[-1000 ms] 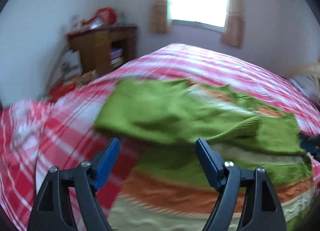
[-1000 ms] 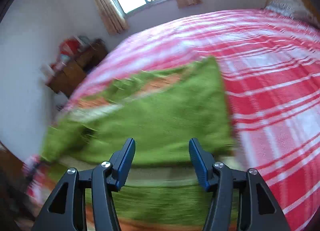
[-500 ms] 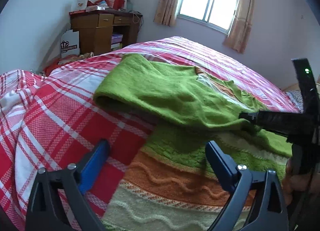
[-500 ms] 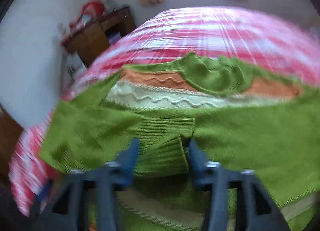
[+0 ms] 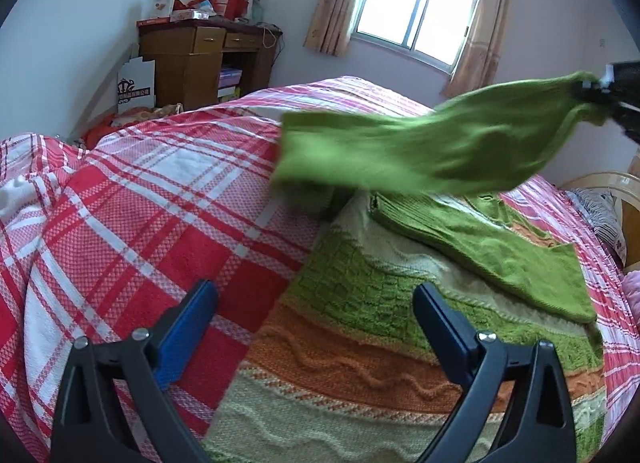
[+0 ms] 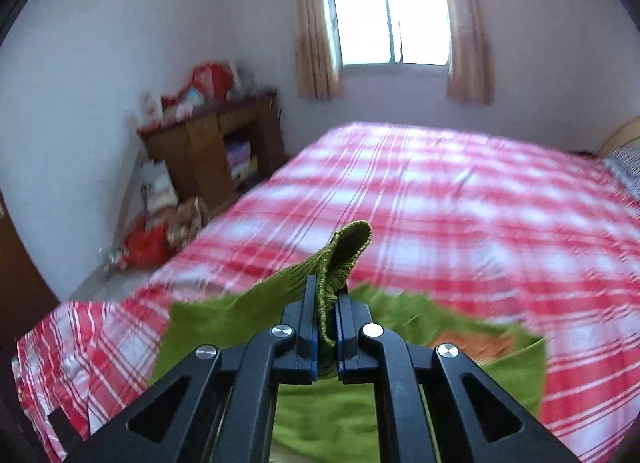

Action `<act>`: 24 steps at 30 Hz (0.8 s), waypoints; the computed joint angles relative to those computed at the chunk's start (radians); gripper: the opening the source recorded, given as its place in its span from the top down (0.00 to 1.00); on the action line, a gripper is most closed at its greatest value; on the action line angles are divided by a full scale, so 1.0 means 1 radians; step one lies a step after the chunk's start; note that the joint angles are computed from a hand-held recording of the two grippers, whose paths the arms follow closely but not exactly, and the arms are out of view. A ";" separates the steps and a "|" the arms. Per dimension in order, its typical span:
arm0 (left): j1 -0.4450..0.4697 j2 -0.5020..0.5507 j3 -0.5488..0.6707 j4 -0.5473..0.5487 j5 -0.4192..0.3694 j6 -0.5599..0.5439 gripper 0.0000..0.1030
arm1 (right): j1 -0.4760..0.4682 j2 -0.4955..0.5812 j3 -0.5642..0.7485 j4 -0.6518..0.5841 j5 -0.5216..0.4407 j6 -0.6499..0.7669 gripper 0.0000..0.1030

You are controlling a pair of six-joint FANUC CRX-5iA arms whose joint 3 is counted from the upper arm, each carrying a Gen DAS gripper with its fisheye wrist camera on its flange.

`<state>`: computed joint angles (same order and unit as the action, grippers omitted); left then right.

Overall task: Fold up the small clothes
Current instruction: 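Lay the sleeve across the sweater body and open the left gripper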

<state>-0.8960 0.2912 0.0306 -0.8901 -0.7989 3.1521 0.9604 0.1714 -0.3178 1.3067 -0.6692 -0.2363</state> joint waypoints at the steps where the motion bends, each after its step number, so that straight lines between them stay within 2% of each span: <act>1: 0.001 0.000 0.001 0.001 0.000 -0.002 0.03 | -0.004 -0.034 -0.028 0.013 -0.021 -0.003 0.95; 7: 0.000 0.005 0.007 0.004 -0.010 -0.010 0.03 | -0.012 -0.138 -0.169 -0.053 -0.150 0.048 0.95; 12: -0.005 0.021 0.030 0.016 -0.045 -0.038 0.03 | -0.061 -0.157 -0.293 -0.147 -0.071 0.025 0.95; 14: -0.005 0.023 0.034 0.020 -0.050 -0.045 0.03 | -0.056 -0.121 -0.307 -0.180 -0.088 0.034 0.93; 17: -0.004 0.023 0.033 0.022 -0.050 -0.048 0.03 | -0.056 -0.111 -0.312 -0.349 -0.053 0.084 0.84; 18: -0.004 0.023 0.033 0.023 -0.051 -0.048 0.03 | -0.064 -0.137 -0.347 -0.334 -0.015 0.042 0.83; 19: -0.004 0.023 0.034 0.022 -0.051 -0.048 0.03 | -0.078 -0.180 -0.401 -0.268 0.027 -0.035 0.79; 20: -0.005 0.024 0.035 0.022 -0.054 -0.048 0.03 | -0.072 -0.209 -0.424 -0.254 0.022 -0.071 0.78; 22: -0.006 0.026 0.038 0.022 -0.059 -0.051 0.03 | -0.025 -0.257 -0.452 -0.251 -0.101 -0.146 0.78; 24: -0.008 0.029 0.044 0.024 -0.068 -0.056 0.03 | 0.058 -0.273 -0.448 -0.275 -0.322 -0.215 0.78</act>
<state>-0.9043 0.3205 0.0741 -0.8666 -0.8672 3.0965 1.0188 -0.1011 -0.7655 1.0317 -0.9917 -0.4512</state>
